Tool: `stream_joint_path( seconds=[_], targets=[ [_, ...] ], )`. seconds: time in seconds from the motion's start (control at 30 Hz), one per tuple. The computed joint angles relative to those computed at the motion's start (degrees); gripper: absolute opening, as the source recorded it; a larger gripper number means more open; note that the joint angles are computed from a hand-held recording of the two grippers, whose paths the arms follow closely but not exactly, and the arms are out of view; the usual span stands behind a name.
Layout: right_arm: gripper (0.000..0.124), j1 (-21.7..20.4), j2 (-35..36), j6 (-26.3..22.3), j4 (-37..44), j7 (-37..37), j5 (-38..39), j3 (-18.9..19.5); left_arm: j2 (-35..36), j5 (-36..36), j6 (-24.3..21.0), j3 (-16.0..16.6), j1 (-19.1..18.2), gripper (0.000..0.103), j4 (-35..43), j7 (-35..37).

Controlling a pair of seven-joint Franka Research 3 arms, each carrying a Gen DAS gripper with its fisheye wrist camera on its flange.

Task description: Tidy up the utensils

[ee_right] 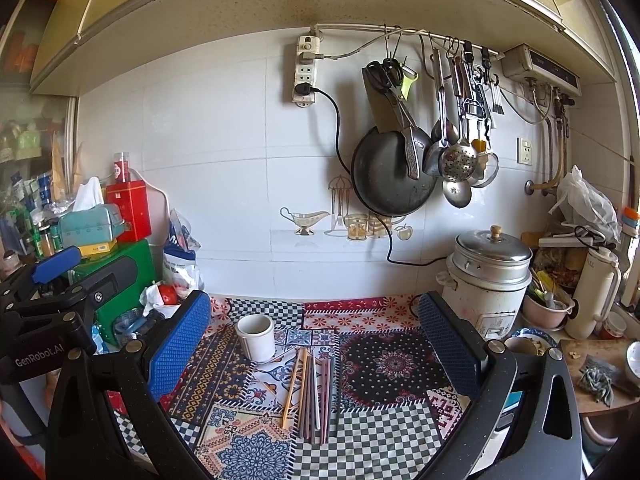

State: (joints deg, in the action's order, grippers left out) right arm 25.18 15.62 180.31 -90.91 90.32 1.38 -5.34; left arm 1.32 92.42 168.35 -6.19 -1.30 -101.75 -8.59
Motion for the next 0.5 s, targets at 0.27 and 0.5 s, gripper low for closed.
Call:
stream_joint_path(
  seconds=[0.27, 0.5],
  targets=[
    [0.103, 0.2, 3.6, -3.9, 4.9, 1.7, -1.1, -1.1, 3.5, -5.0, 0.8, 0.8, 0.0, 0.103, 2.8, 4.9],
    [0.103, -1.7, 9.8, -10.4, 13.3, 2.4, -1.8, -0.4, 10.3, -20.6, 1.3, 2.3, -1.0, 0.103, 7.8, 19.3]
  ],
)
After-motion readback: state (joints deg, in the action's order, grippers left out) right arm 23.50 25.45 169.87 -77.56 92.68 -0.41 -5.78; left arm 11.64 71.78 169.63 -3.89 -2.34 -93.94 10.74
